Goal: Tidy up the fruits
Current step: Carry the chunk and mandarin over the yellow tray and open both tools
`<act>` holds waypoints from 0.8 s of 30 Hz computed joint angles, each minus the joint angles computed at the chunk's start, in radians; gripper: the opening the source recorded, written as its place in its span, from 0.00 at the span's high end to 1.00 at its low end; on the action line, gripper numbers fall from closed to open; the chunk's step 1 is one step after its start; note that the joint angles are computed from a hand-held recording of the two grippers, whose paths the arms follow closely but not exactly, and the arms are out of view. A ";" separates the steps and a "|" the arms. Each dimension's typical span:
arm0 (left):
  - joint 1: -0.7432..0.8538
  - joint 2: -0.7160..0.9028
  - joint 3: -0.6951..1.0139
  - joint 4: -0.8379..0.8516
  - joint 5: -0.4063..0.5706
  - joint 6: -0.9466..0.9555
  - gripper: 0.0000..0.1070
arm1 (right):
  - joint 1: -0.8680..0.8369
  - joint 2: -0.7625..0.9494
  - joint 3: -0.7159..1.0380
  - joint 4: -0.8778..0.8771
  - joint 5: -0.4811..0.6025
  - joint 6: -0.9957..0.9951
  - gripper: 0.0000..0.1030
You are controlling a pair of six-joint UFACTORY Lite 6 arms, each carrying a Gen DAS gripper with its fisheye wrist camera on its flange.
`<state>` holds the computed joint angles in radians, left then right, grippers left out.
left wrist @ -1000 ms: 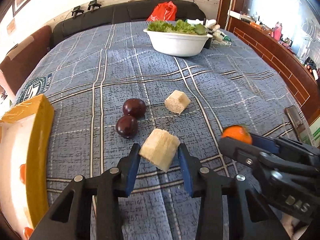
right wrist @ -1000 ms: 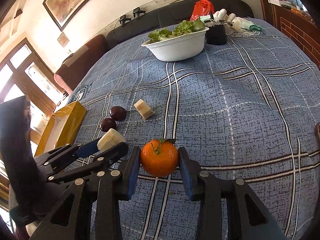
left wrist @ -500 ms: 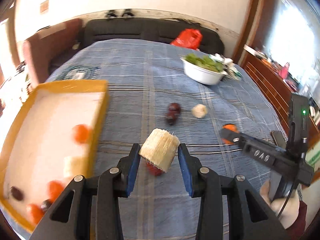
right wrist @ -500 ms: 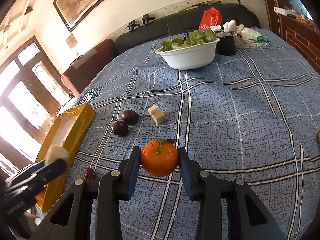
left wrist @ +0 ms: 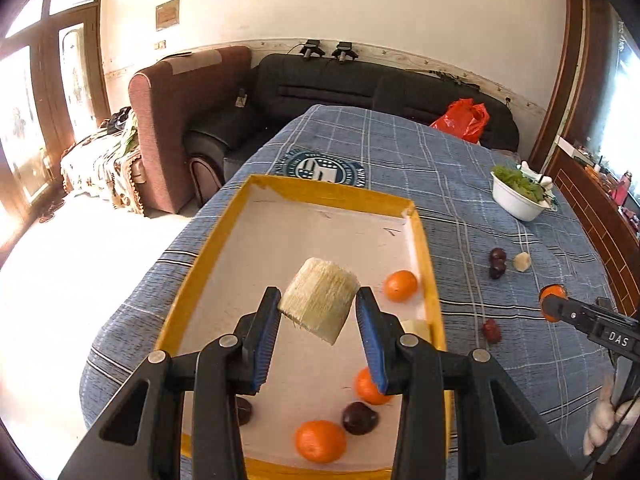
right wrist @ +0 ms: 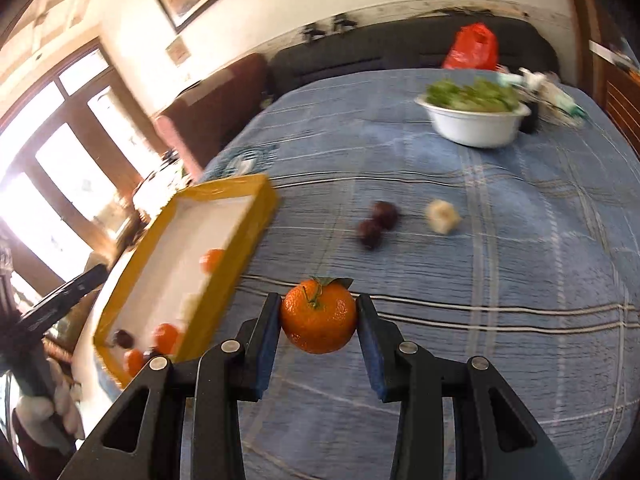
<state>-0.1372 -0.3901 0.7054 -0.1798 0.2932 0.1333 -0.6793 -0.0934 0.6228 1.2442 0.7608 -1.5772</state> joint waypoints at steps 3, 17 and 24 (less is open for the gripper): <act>0.106 0.049 0.016 -0.220 -0.005 0.279 0.65 | 0.197 -0.060 -0.020 0.006 -0.077 0.107 0.59; 0.299 0.432 0.205 -0.742 0.093 0.799 0.65 | 0.886 0.270 0.209 0.104 -0.454 0.298 0.59; 0.336 0.463 0.207 -0.777 0.115 0.839 0.63 | 0.984 0.386 0.276 0.103 -0.511 0.309 0.58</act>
